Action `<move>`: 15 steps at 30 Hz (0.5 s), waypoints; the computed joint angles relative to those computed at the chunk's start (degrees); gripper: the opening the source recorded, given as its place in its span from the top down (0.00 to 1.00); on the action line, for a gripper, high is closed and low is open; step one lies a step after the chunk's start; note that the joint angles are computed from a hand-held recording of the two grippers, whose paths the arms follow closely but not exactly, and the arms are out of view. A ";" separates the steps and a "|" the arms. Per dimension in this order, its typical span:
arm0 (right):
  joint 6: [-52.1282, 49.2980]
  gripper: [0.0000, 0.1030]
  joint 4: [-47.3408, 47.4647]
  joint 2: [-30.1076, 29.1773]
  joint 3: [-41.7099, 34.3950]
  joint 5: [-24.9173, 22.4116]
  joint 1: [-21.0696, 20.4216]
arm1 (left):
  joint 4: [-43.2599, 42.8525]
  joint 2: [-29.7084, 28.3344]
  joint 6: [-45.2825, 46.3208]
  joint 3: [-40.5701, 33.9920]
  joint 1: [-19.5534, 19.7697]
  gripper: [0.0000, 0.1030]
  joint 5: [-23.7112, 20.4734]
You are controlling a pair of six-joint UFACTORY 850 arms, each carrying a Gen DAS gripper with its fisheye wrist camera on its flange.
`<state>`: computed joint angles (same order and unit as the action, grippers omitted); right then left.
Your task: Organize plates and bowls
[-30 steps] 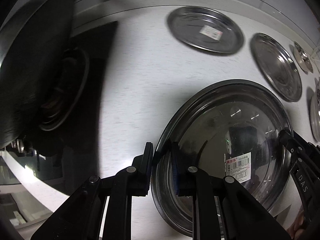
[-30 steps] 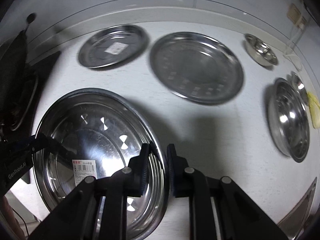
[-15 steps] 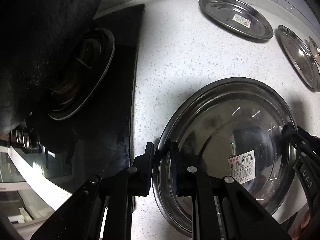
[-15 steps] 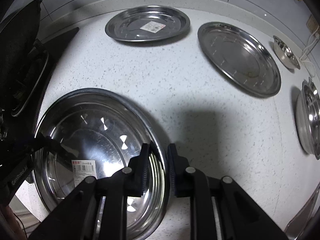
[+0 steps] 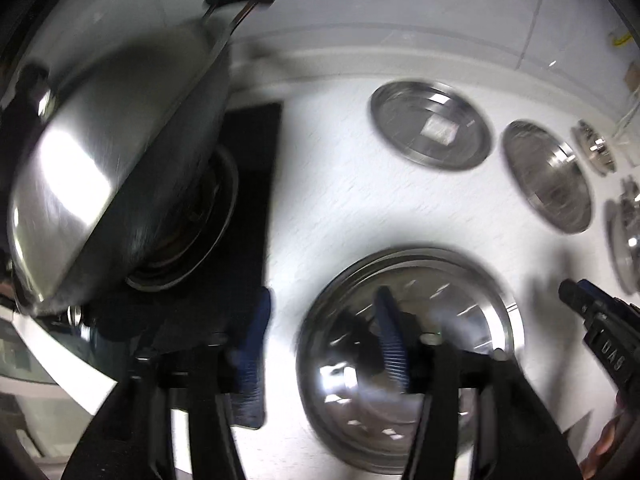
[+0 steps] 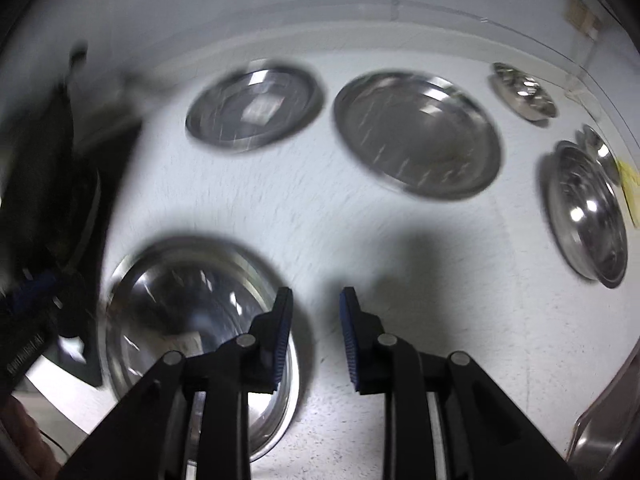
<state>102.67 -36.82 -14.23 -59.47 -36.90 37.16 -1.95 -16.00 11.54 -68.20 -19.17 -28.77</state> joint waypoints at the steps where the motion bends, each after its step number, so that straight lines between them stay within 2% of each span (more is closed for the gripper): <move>1: 2.49 0.76 -1.65 1.85 1.28 -0.09 -0.58 | -0.92 -0.11 0.28 -1.17 -0.86 0.40 -0.19; 3: 5.54 0.64 -3.82 5.34 3.74 -0.77 -2.20 | -1.64 -0.43 0.29 -2.62 -2.19 0.37 -0.27; 5: 6.47 0.58 -4.30 7.81 5.60 -0.32 -4.31 | -3.53 -1.65 0.55 -4.99 -4.30 0.35 -1.71; 6: 6.80 0.56 -4.71 9.04 6.73 0.75 -5.76 | -4.77 -2.28 1.30 -6.04 -4.97 0.26 -2.62; 8: 6.17 0.55 -4.91 9.86 7.76 1.73 -8.24 | -5.10 -4.86 -0.04 -9.30 -7.47 0.20 -4.60; 13: -1.61 0.54 -2.93 9.30 9.28 4.48 -15.36 | -6.27 -13.91 -6.21 -18.94 -11.73 0.20 -10.81; 15: -6.51 0.54 -0.87 8.16 9.56 7.13 -19.17 | -6.35 -17.30 -9.00 -22.61 -12.97 0.20 -13.48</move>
